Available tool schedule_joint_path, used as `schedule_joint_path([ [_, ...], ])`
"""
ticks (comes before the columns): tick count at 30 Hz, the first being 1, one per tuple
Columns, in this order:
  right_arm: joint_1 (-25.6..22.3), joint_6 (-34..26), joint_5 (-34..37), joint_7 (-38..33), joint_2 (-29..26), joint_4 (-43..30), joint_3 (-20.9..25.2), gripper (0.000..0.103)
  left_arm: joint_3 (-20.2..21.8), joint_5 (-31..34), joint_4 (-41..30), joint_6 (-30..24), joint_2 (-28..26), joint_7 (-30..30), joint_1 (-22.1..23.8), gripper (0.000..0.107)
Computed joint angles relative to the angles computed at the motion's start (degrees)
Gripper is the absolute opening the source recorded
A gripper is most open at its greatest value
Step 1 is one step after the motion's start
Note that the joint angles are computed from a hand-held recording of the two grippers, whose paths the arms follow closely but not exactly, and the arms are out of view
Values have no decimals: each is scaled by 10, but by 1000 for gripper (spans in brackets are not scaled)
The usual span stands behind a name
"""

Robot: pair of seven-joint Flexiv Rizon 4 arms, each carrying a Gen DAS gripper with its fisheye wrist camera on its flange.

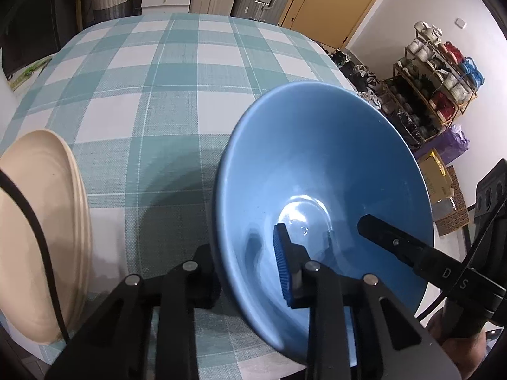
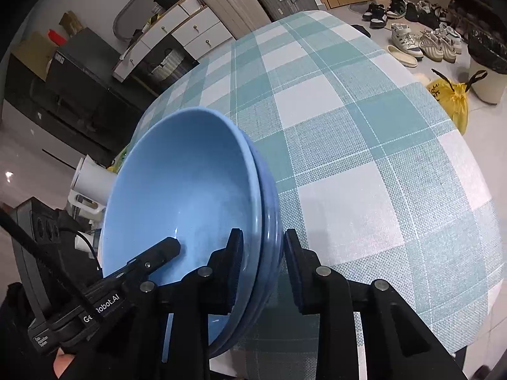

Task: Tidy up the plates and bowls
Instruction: 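Close the right gripper on the bowl stack rim while the left gripper grasps the opposite rim, then lift the nested blue bowls with both grippers and carry toward the cream plates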

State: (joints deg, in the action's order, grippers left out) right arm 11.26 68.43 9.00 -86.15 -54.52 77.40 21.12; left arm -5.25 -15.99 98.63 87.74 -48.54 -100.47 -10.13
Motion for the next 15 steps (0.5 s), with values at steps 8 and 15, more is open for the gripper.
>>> schedule_joint_path([
  [8, 57, 16, -67, 52, 20, 32, -73, 17, 113, 42, -50, -84, -10, -52, -86, 26],
  [15, 72, -21, -117, 89, 4, 7, -89, 17, 67, 49, -60, -91, -18, -57, -47, 38],
])
